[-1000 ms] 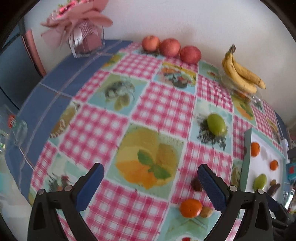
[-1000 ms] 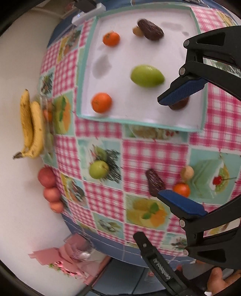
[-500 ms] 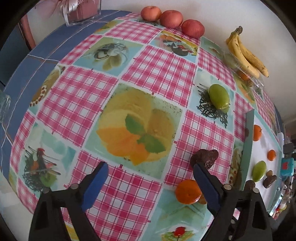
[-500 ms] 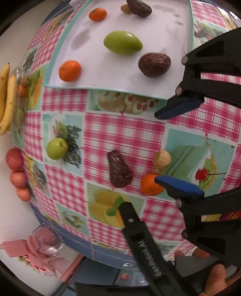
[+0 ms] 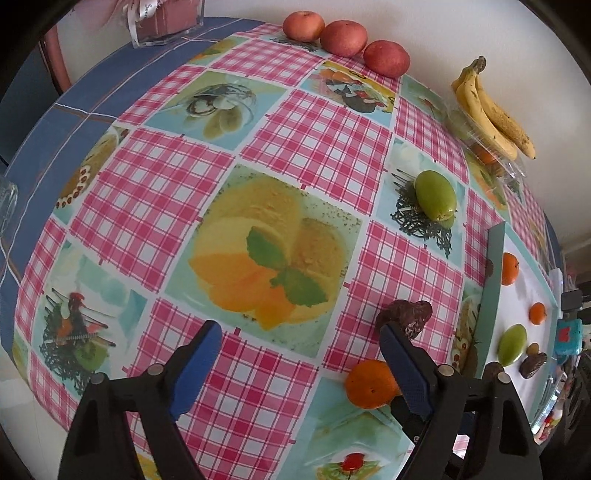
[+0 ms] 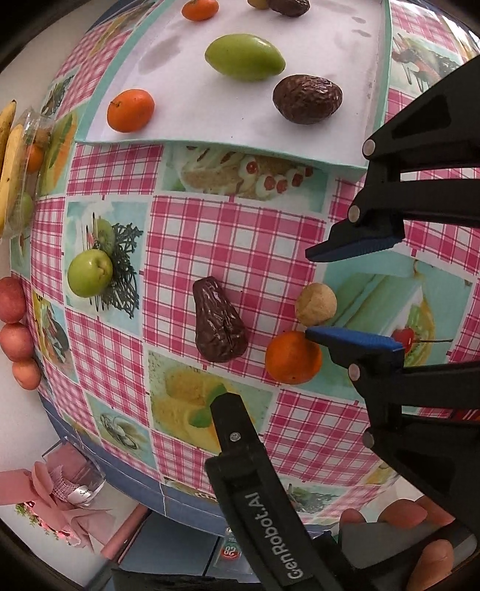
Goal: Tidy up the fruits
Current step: 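Grasp the small tan round fruit with the right tool while the left tool grasps the tangerine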
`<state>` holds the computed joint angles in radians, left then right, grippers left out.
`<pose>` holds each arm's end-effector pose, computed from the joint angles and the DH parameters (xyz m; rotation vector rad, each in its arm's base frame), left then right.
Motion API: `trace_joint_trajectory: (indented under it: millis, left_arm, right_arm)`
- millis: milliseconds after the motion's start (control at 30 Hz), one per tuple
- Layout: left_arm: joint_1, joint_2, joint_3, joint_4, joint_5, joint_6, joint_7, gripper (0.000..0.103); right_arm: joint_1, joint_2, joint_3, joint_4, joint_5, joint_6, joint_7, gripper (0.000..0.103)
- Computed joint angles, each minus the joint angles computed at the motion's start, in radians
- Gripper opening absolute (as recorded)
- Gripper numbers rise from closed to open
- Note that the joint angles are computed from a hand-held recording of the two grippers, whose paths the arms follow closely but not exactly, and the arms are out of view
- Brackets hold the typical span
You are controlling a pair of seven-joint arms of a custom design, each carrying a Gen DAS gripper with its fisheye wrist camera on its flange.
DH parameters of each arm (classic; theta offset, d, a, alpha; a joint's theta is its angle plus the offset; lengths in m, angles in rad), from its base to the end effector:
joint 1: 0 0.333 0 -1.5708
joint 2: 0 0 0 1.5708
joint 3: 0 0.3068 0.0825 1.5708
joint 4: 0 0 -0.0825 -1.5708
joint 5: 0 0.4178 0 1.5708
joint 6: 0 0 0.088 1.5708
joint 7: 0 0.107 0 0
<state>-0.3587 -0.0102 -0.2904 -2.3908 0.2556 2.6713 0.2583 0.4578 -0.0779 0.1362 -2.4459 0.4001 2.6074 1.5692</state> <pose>0.4268 -0.3333 0.3168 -2.5535 1.5994 -0.4737 0.4349 0.2833 0.3195 -2.2494 1.7023 0.1340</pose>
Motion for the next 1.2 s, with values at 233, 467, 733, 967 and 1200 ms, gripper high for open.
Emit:
trace_joint_trajectory:
  millis: [233, 467, 733, 967, 1200]
  left_arm:
    - [-0.001, 0.000, 0.000, 0.002, 0.004, -0.003, 0.007, 0.089]
    - [-0.003, 0.008, 0.000, 0.009, -0.004, 0.001, 0.030, 0.089]
    - [-0.009, 0.017, 0.000, 0.022, -0.009, -0.005, 0.054, 0.089]
    - [-0.019, 0.050, -0.007, 0.047, -0.123, 0.038, 0.198, 0.077]
    - [-0.034, 0.088, -0.015, 0.085, -0.221, 0.020, 0.332, 0.065]
  right_arm:
    - [0.004, 0.029, 0.007, 0.024, 0.003, 0.001, -0.012, 0.026]
    - [-0.008, 0.032, 0.008, 0.022, -0.043, -0.008, 0.031, 0.025]
    - [-0.028, -0.018, -0.012, -0.018, -0.051, 0.058, 0.092, 0.025]
    - [-0.049, -0.094, -0.043, -0.080, -0.019, 0.139, 0.141, 0.025]
    - [-0.061, -0.113, -0.072, -0.099, -0.015, 0.168, 0.177, 0.025]
